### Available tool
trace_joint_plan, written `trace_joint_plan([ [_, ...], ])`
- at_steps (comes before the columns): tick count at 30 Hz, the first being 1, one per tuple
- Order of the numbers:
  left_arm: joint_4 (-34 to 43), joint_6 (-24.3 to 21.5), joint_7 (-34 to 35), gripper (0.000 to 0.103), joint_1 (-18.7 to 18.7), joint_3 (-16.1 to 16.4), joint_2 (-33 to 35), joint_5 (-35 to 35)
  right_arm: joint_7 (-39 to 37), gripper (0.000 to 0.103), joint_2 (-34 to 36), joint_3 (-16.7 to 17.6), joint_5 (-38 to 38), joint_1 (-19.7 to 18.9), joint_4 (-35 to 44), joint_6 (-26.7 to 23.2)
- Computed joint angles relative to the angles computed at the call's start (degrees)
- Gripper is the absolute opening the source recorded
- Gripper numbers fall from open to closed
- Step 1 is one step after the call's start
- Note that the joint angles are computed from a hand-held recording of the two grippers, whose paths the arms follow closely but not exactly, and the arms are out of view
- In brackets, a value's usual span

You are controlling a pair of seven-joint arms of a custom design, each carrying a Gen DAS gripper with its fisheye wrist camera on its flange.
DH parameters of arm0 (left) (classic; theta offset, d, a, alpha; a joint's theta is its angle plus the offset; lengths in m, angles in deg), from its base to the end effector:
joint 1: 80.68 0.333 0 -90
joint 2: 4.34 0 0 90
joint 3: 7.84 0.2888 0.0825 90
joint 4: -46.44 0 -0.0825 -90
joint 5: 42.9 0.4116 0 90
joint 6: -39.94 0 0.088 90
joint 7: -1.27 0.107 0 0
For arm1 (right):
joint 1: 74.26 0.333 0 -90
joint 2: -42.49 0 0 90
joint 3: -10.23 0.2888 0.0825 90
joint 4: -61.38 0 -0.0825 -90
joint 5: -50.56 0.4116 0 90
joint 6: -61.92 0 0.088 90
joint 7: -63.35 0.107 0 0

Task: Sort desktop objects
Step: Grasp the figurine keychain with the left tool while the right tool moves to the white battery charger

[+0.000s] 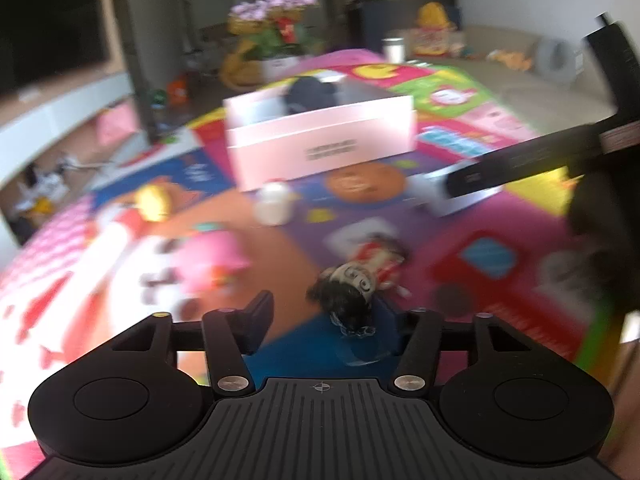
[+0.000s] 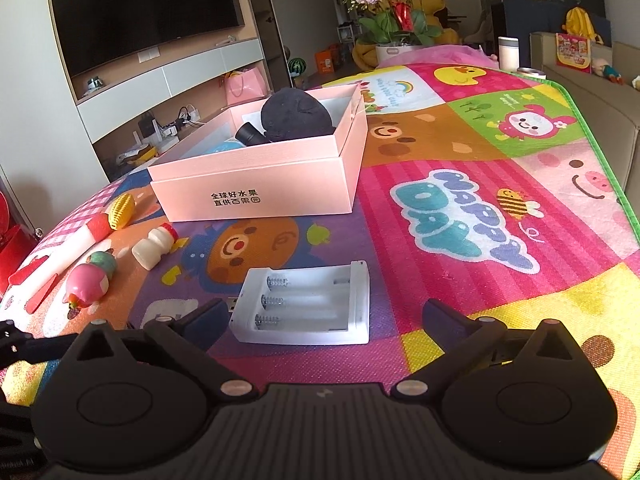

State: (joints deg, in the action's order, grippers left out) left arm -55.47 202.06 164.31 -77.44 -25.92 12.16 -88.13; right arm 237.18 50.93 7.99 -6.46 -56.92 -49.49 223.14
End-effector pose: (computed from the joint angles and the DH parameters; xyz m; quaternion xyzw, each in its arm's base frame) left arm 0.6816 -0.1246 0.4392 -0.3298 0.8348 -0.3649 0.2473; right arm 0.6160 0.2096 0.4366 -0.5131 0.7376 -0.2821 0.3363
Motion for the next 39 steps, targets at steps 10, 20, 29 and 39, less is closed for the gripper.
trace_joint_plan([
  [10, 4.90, -8.39, -4.57, 0.095, 4.82, -1.73, 1.58, -2.79, 0.04, 0.103, -0.02, -0.02, 0.05, 0.01, -0.04, -0.07],
  [20, 8.07, -8.43, -3.19, 0.085, -0.05, -0.30, 5.45, -0.77, 0.41, 0.103, 0.03, -0.07, -0.08, 0.03, -0.02, 0.05],
  [29, 6.59, -6.17, -4.28, 0.070, 0.77, -1.54, 4.88, -0.62, -0.11, 0.103, 0.23, 0.07, -0.23, 0.20, 0.25, -0.40],
  [39, 1.95, -3.77, -0.88, 0.072, 0.97, -0.55, 1.49, -5.28, -20.47, 0.103, 5.60, 1.64, 10.96, 2.23, 8.22, -9.04],
])
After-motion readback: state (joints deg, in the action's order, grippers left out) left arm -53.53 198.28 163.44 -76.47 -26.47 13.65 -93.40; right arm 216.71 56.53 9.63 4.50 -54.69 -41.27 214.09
